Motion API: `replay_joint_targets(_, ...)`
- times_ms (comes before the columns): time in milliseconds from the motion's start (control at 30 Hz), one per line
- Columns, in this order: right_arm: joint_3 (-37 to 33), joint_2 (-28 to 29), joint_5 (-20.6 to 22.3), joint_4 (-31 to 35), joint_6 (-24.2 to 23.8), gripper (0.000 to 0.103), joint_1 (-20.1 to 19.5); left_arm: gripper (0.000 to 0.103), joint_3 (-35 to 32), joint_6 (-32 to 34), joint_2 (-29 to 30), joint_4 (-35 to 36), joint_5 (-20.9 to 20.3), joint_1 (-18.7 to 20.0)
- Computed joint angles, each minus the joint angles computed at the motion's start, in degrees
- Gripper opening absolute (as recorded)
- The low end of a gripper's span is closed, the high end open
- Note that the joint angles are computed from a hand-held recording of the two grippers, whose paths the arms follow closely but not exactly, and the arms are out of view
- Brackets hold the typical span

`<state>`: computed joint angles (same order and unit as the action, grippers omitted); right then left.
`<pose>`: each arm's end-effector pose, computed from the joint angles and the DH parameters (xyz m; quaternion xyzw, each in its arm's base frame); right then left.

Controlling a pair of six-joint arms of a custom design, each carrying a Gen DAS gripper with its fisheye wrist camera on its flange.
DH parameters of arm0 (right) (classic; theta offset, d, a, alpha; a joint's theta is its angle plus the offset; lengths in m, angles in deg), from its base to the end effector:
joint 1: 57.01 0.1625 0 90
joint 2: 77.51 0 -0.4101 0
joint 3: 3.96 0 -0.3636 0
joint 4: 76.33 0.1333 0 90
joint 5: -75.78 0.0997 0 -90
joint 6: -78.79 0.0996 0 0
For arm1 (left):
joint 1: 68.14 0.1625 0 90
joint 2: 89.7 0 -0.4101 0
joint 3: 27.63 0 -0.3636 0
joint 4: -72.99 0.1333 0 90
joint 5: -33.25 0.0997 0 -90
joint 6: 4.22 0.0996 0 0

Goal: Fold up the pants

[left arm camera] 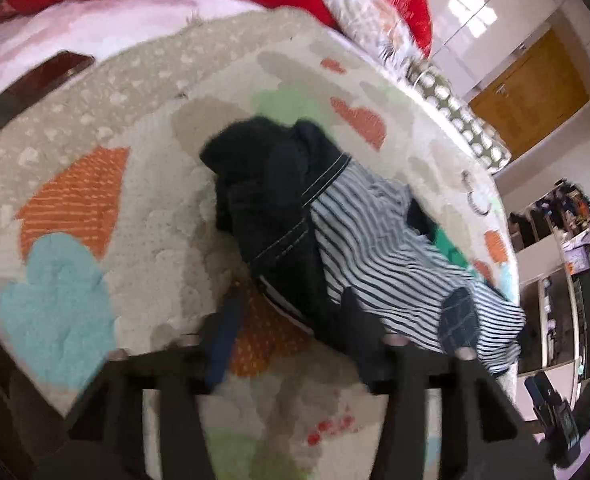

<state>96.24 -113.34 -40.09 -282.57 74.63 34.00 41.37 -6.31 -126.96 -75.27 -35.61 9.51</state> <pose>0.1008 -0.6201 0.0978 -0.0583 -0.8800 0.4206 0.2129 0.0014 -0.7848 0.1809 0.0436 0.9568 -0.2461 0.1488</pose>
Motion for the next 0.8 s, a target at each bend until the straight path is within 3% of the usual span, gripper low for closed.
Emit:
replay_joint_targets(200,-8.2,2.8,-2.7,6.3,-4.6,0.061,1.5,0.053,7.9,0.6,-5.3,-9.5,0.7,-0.6)
replay_joint_targets(267,-13.5,5.5,-7.2,10.4,-4.7,0.061,1.8,0.057,9.0,1.7,-6.0,-11.5,0.8,-1.0)
replay_joint_targets(300,-16.4,7.1,-10.3,12.8,-4.0,0.054,2.0,0.06,9.0,2.2,-6.1,-11.9,0.9,-1.1)
replay_joint_targets(333,-18.7,8.1,-12.4,16.0,-2.7,0.036,2.0,0.06,9.2,2.7,-6.1,-12.0,0.9,-1.3)
replay_joint_targets(367,-19.3,8.1,-12.0,18.9,-0.8,0.011,1.6,0.06,9.4,2.9,-6.2,-12.1,0.9,-1.4)
replay_joint_targets(433,-17.6,7.4,-10.2,17.5,2.0,0.01,1.0,0.06,9.7,3.4,-6.1,-12.3,0.9,-1.5)
replay_joint_targets(600,-13.8,5.9,-10.4,14.3,5.0,0.01,-0.2,0.06,9.5,3.3,-5.5,-10.7,0.2,-1.2)
replay_joint_targets(733,-10.1,4.4,-4.7,7.5,2.6,0.014,-0.5,0.06,10.1,3.9,-5.7,-10.7,0.0,-1.3)
replay_joint_targets(767,-9.1,4.2,-3.9,5.0,1.6,0.025,-0.4,0.06,10.3,4.1,-5.7,-10.9,0.0,-1.4)
replay_joint_targets(800,-8.4,4.2,-4.6,2.5,1.0,0.049,-0.1,0.06,10.3,4.2,-5.6,-10.9,0.0,-1.5)
